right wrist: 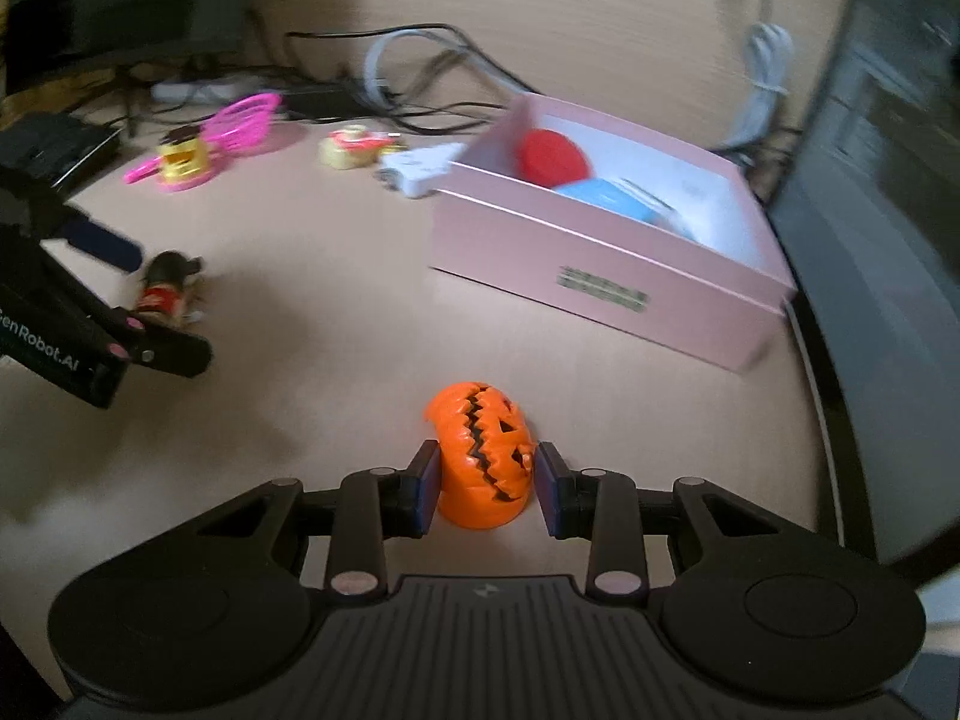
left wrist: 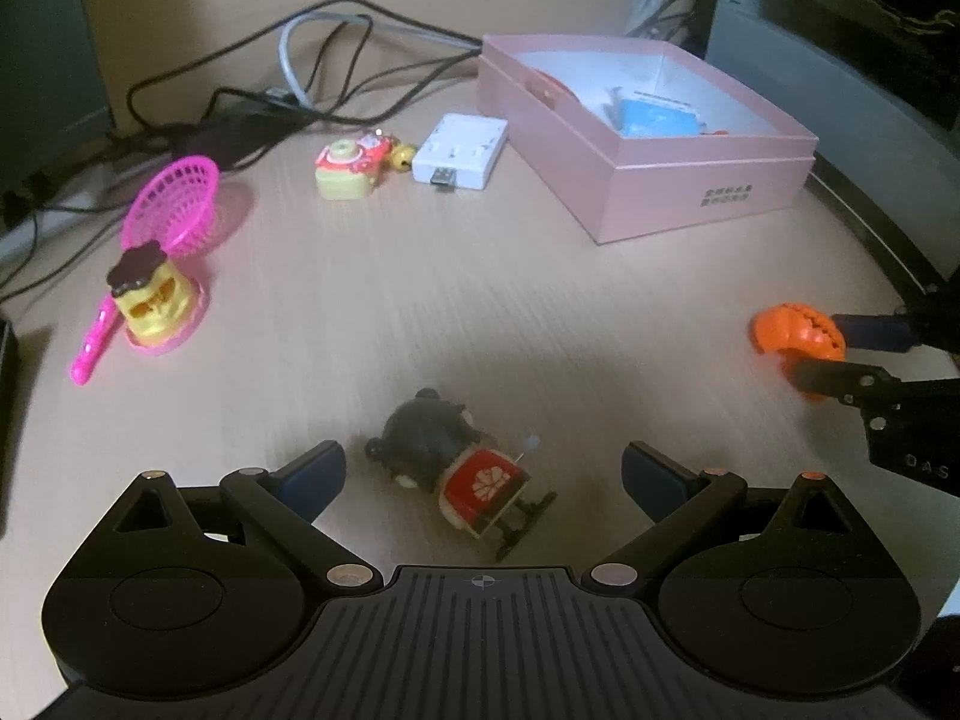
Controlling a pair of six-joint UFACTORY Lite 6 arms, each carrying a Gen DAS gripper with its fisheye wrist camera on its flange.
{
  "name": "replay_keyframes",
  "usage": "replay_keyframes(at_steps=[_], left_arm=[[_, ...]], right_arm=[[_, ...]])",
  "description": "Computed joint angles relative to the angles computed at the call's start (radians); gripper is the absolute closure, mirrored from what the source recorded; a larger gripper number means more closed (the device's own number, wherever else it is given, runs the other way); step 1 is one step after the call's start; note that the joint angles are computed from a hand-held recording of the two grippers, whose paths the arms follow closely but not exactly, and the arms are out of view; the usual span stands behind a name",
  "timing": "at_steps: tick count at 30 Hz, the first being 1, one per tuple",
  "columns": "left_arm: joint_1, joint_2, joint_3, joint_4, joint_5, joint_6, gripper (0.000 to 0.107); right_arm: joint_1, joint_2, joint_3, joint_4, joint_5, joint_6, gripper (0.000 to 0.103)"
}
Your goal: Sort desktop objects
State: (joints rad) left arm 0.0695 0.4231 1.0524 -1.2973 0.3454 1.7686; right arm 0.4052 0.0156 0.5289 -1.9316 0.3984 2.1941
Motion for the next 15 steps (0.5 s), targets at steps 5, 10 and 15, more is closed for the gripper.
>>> replay_keyframes(at_steps=[5, 10, 15], left_arm=[[0.018, -0.034, -0.021, 0.097, 0.107, -0.117, 0.006], [0.006, -0.091, -0.077, 0.051, 0.137, -0.089, 0.006], [0.014, -0.122, -0.108, -0.017, 0.095, -0.028, 0.006]], right_arm=[[0.008, -0.016, -0.020, 0.008, 0.009, 0.028, 0.066], [0.021, -0.023, -0.029, 0.014, 0.016, 0.051, 0.062], [0.059, -0.058, -0.050, 0.035, 0.054, 0.045, 0.055]])
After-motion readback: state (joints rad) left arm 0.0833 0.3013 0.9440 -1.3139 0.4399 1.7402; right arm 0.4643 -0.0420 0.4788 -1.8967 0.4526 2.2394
